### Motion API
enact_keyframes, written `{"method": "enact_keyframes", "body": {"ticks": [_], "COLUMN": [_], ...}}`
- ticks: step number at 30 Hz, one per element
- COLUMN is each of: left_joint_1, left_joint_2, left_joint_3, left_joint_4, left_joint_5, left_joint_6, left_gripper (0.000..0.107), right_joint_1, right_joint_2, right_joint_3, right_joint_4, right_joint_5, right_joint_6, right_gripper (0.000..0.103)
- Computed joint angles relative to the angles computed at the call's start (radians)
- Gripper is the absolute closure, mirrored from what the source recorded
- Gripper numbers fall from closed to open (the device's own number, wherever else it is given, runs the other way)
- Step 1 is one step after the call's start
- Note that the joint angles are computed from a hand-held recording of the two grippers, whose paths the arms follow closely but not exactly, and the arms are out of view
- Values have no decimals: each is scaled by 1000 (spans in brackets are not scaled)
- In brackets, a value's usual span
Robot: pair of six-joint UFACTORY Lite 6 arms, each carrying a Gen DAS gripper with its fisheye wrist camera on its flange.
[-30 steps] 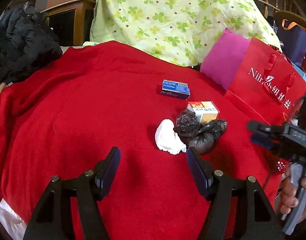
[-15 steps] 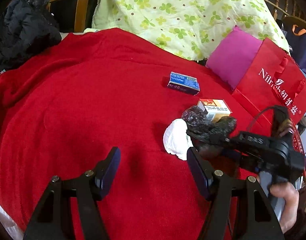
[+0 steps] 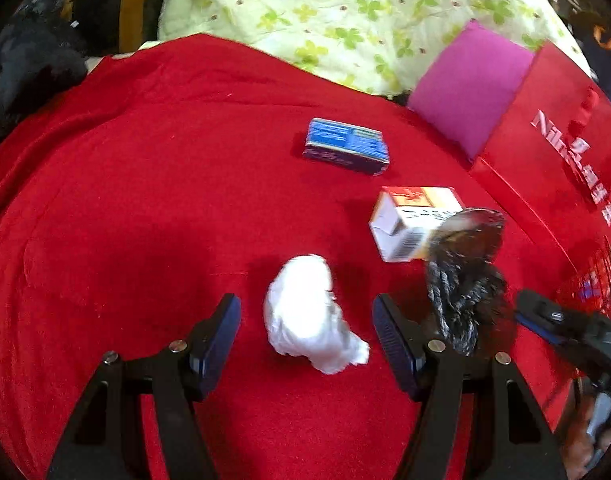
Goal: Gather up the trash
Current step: 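Grasp the black plastic bag with the right tool while the left tool grasps the white tissue, then lift the black bag and white tissue and carry them toward the red basket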
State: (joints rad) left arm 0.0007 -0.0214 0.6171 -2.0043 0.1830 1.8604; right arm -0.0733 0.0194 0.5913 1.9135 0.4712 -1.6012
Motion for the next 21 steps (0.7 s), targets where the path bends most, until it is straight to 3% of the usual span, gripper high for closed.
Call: {"method": "enact_keyframes", "body": {"ticks": [4, 5, 6, 9, 15, 16, 17, 21], "left_joint_1": [21, 26, 36, 60, 87, 96, 103, 126], "left_joint_2": [-12, 2, 21, 84, 118, 113, 106, -14], "left_joint_3": [-26, -22, -14, 19, -3, -9, -14, -80], "left_joint_4": [-195, -191, -148, -19, -118, -103, -92, -27], "left_joint_5": [17, 27, 48, 97, 170, 176, 181, 158], "left_joint_6": [214, 218, 182, 65, 180, 168, 158, 108], "left_gripper": [38, 40, 49, 68, 81, 82, 84, 85], "right_joint_1": [-98, -125, -137, -112, 84, 110, 135, 215], "right_joint_2": [-8, 13, 30, 91, 244, 289, 328, 263], "right_joint_3": [-19, -12, -9, 28, 194, 234, 264, 218], "right_joint_4": [-77, -86, -85, -77, -14, -40, -46, 97], "right_joint_5": [168, 217, 251, 307, 93, 60, 47, -29], "right_joint_6": [64, 80, 94, 134, 185, 230, 251, 111], "right_gripper": [65, 46, 30, 30, 33, 42, 59, 64]}}
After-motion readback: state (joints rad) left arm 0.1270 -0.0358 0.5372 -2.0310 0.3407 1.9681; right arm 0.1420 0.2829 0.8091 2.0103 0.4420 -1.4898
